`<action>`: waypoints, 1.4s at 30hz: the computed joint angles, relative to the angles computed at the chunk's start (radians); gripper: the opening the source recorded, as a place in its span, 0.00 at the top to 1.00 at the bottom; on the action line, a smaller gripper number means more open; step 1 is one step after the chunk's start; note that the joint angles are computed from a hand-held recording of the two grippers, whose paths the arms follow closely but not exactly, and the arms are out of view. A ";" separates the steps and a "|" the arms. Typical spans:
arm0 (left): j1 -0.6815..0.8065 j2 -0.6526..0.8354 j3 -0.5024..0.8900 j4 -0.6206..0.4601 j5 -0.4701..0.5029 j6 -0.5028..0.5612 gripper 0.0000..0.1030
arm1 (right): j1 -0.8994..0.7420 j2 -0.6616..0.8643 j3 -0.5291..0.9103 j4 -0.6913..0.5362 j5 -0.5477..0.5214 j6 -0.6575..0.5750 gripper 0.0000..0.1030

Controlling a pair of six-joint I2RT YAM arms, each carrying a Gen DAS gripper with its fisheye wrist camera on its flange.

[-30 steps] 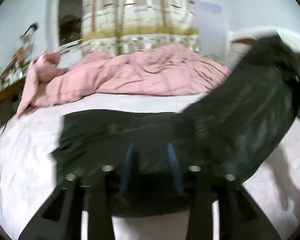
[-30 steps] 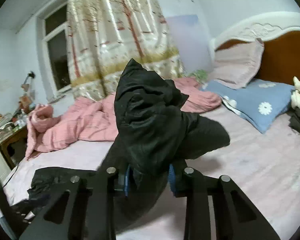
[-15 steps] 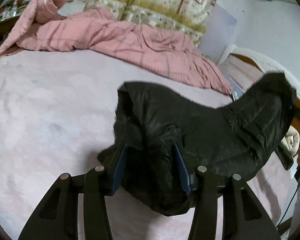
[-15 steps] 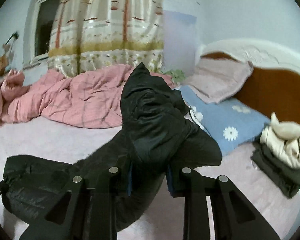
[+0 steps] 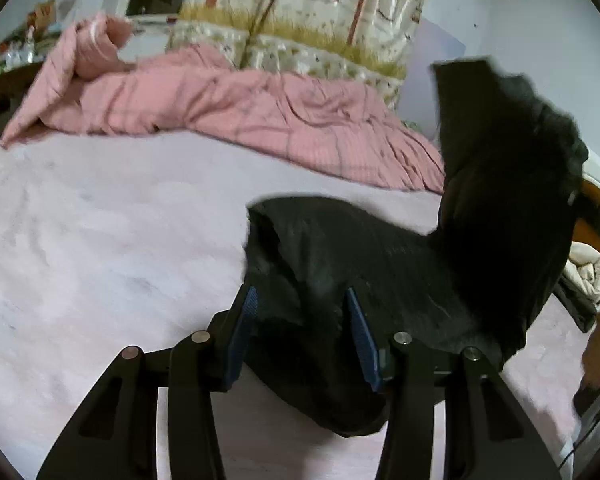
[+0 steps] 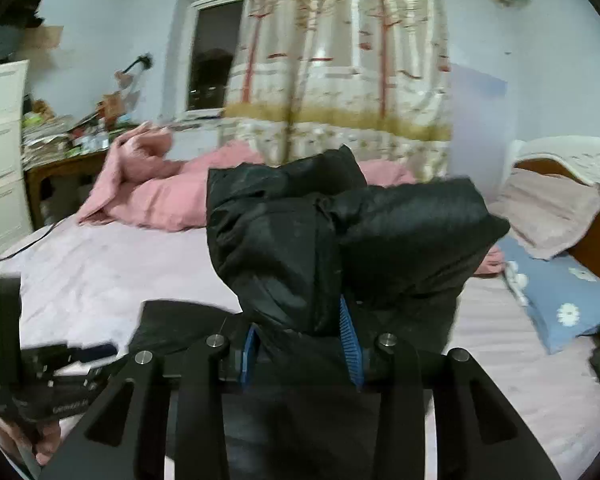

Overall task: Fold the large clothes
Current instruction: 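Grasp the folded jacket bundle with both grippers and lift it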

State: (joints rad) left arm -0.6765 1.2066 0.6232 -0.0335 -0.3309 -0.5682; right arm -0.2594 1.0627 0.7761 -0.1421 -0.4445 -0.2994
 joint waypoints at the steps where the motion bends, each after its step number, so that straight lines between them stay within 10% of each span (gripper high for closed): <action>1: 0.009 -0.023 -0.003 -0.010 -0.005 0.003 0.56 | 0.029 -0.010 -0.019 0.002 0.014 -0.004 0.61; 8: 0.069 -0.169 -0.043 -0.037 -0.011 0.008 0.56 | 0.203 -0.037 -0.152 0.019 0.090 -0.057 0.44; 12: 0.083 -0.220 -0.050 -0.063 -0.026 0.018 0.56 | 0.146 -0.036 -0.187 -0.005 -0.075 -0.034 0.22; 25: -0.088 -0.206 0.007 -0.071 -0.155 0.080 0.53 | -0.317 -0.159 -0.207 0.071 -0.311 0.050 0.22; 34: -0.154 -0.024 0.068 0.083 -0.065 0.151 0.42 | -0.214 0.224 0.193 -0.136 -0.244 0.027 0.59; 39: -0.147 0.055 0.074 0.094 0.015 0.084 0.83 | -0.116 0.321 0.298 -0.206 -0.208 -0.001 0.63; 42: -0.154 0.009 0.094 0.003 0.045 0.059 0.90 | -0.050 0.379 0.349 -0.235 -0.167 0.000 0.64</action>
